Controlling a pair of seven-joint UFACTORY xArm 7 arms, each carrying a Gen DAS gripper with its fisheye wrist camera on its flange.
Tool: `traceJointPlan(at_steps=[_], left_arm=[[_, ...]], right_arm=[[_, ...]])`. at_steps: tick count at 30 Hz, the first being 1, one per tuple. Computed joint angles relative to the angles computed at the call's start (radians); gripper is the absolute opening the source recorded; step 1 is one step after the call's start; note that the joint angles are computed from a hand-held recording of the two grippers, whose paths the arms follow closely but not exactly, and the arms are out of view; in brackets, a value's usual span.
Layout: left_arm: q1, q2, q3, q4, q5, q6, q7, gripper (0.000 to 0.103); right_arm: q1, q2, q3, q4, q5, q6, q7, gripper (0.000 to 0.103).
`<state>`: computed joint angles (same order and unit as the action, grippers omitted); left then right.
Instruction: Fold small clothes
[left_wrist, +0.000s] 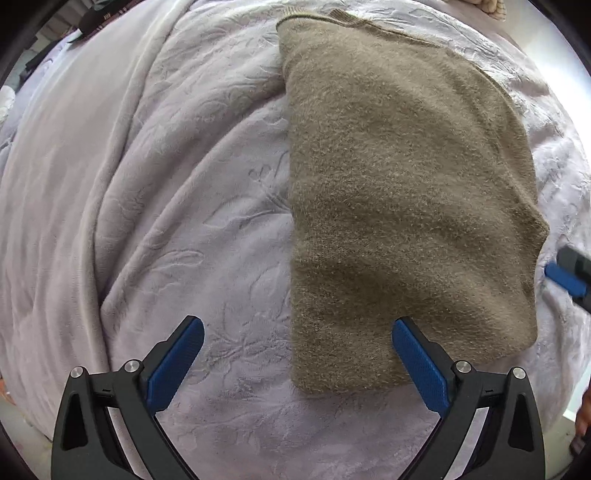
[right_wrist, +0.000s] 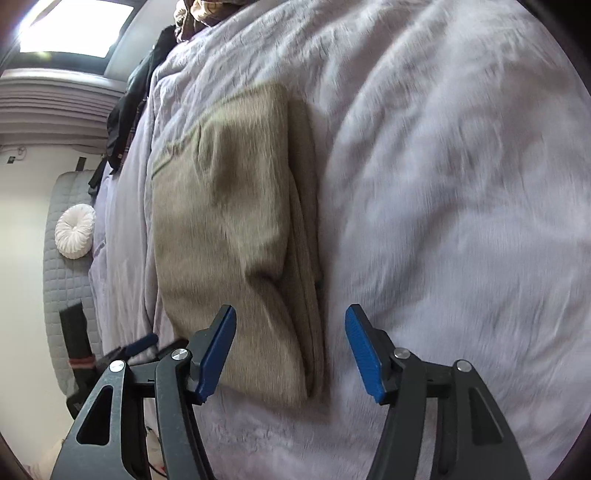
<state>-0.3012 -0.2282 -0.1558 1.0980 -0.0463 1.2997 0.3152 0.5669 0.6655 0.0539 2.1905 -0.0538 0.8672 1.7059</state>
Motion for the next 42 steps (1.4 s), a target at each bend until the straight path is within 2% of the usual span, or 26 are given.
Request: traceJointPlan(at_steps=[4,7,12,14,18,21,24,25,27,29,30,32,33,35,36,37,39,40,41,42], left_arm=[[-0.003,0.020,0.005,0.016,-0.019,-0.019,0.022,0.102],[-0.006,0.049,0.019,0.059,-0.090,-0.048,0.067,0.102],[0.001,0.198,0.015,0.194,-0.129,-0.093,0.051,0.102],[0.004,0.264,0.013,0.243,-0.137,-0.097,0.047,0.102],[0.023,0.417,0.004,0.384,-0.251,-0.011,0.083,0.102],[0.032,0.487,-0.013,0.442,-0.309,0.031,0.127,0.102],[0.034,0.537,-0.030,0.491,-0.359,0.066,0.149,0.102],[0.033,0.549,-0.033,0.503,-0.369,0.073,0.150,0.102],[0.018,0.564,-0.036,0.516,-0.359,0.060,0.139,0.102],[0.036,0.528,-0.060,0.473,-0.363,0.054,0.139,0.102],[0.017,0.537,-0.040,0.478,-0.371,0.052,0.146,0.102],[0.004,0.543,-0.021,0.479,-0.387,0.060,0.169,0.102],[0.032,0.502,-0.039,0.436,-0.393,0.072,0.182,0.102],[0.041,0.481,-0.030,0.405,-0.399,0.072,0.201,0.102],[0.038,0.473,-0.028,0.400,-0.392,0.066,0.202,0.099],[0.036,0.456,-0.026,0.386,-0.389,0.053,0.208,0.096],[0.037,0.423,-0.024,0.361,-0.394,0.034,0.229,0.083],[0.040,0.409,-0.022,0.354,-0.404,0.034,0.244,0.069],[0.043,0.397,-0.019,0.353,-0.412,0.040,0.256,0.056],[0.048,0.387,-0.015,0.357,-0.421,0.053,0.270,0.049]], right_arm=[[-0.021,-0.019,-0.008,-0.034,-0.009,-0.028,-0.028,0.065],[-0.038,-0.039,-0.006,-0.083,-0.006,-0.072,-0.042,0.066],[-0.076,-0.052,0.008,-0.178,0.020,-0.207,-0.076,0.067],[-0.094,-0.039,0.024,-0.185,0.049,-0.227,-0.105,0.067],[-0.122,-0.028,0.047,-0.221,0.100,-0.305,-0.175,0.067],[-0.151,-0.035,0.075,-0.279,0.150,-0.417,-0.241,0.067],[-0.207,0.006,0.155,-0.269,0.231,-0.521,-0.379,0.067],[-0.224,0.030,0.181,-0.242,0.256,-0.524,-0.431,0.068],[-0.239,0.085,0.213,-0.171,0.291,-0.500,-0.515,0.070],[-0.234,0.123,0.208,-0.118,0.313,-0.478,-0.553,0.070],[-0.228,0.130,0.199,-0.112,0.326,-0.486,-0.560,0.070],[-0.212,0.122,0.177,-0.140,0.350,-0.535,-0.547,0.070],[-0.203,0.111,0.166,-0.161,0.357,-0.556,-0.532,0.070],[-0.186,0.104,0.142,-0.171,0.360,-0.565,-0.497,0.069],[-0.178,0.105,0.129,-0.159,0.352,-0.538,-0.477,0.065],[-0.179,0.104,0.129,-0.152,0.348,-0.516,-0.471,0.052],[-0.172,0.107,0.126,-0.140,0.347,-0.517,-0.454,0.036],[-0.165,0.110,0.119,-0.129,0.343,-0.523,-0.441,0.031],[-0.159,0.109,0.115,-0.128,0.340,-0.545,-0.429,0.030],[-0.153,0.112,0.112,-0.122,0.338,-0.565,-0.418,0.030]])
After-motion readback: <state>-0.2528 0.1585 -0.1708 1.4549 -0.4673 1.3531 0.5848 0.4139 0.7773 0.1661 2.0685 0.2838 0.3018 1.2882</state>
